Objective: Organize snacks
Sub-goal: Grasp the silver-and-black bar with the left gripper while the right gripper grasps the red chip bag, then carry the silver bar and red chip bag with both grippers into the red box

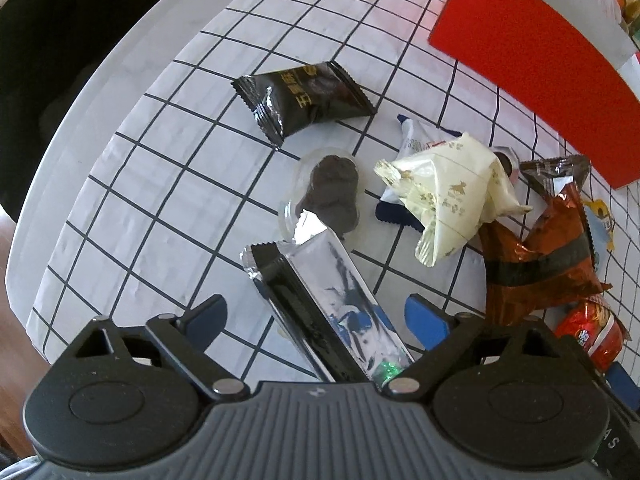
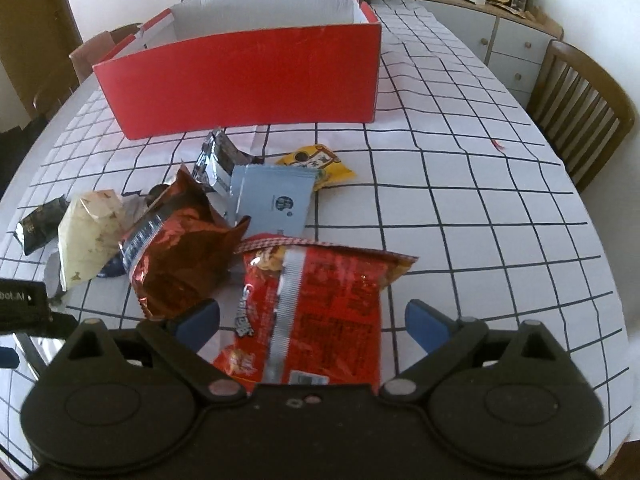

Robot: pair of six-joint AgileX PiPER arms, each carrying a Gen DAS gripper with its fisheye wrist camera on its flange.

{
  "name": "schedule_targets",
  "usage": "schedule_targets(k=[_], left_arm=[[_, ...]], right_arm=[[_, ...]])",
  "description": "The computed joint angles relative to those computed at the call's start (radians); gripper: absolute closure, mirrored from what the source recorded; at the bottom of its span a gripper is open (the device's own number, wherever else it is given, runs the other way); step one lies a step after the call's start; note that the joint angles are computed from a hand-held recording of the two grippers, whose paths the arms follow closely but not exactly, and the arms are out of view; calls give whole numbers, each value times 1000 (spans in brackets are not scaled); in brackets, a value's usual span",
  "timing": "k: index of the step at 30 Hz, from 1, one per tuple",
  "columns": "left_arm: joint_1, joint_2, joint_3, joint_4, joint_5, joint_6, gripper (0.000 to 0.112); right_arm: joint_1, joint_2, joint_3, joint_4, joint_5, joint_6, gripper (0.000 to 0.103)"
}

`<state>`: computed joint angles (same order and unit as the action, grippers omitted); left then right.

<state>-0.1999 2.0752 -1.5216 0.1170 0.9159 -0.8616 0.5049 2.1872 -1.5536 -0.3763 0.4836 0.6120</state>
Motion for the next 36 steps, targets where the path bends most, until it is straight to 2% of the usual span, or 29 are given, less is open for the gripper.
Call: schedule_targets(k=[4,10,14,19,21,29,36], left_arm=[[-1,23,-18,-8,6,-4,30],[-1,25,-9,-8,-5,-28,36],[-7,11,10,1,-24,-30,48],[-6,-12,39,7,-36,-26,64],[2,-25,58,-11,-51,-3,66],[44,-83,142,-67,-118,103,68],[88,-189,246,-134,-191,271,68]], right_arm=[[13,28,-40,-39,33,56,12],[20,33,-49,-47,47,80,27],[25,23,-31,-90,40,133,32],[35,2,5,-175,36,227,33],[39,-6,18,-201,39,256,33],[48,-82,107,-251,22,329,33],[68,-169,184,-257,-8,376,32]])
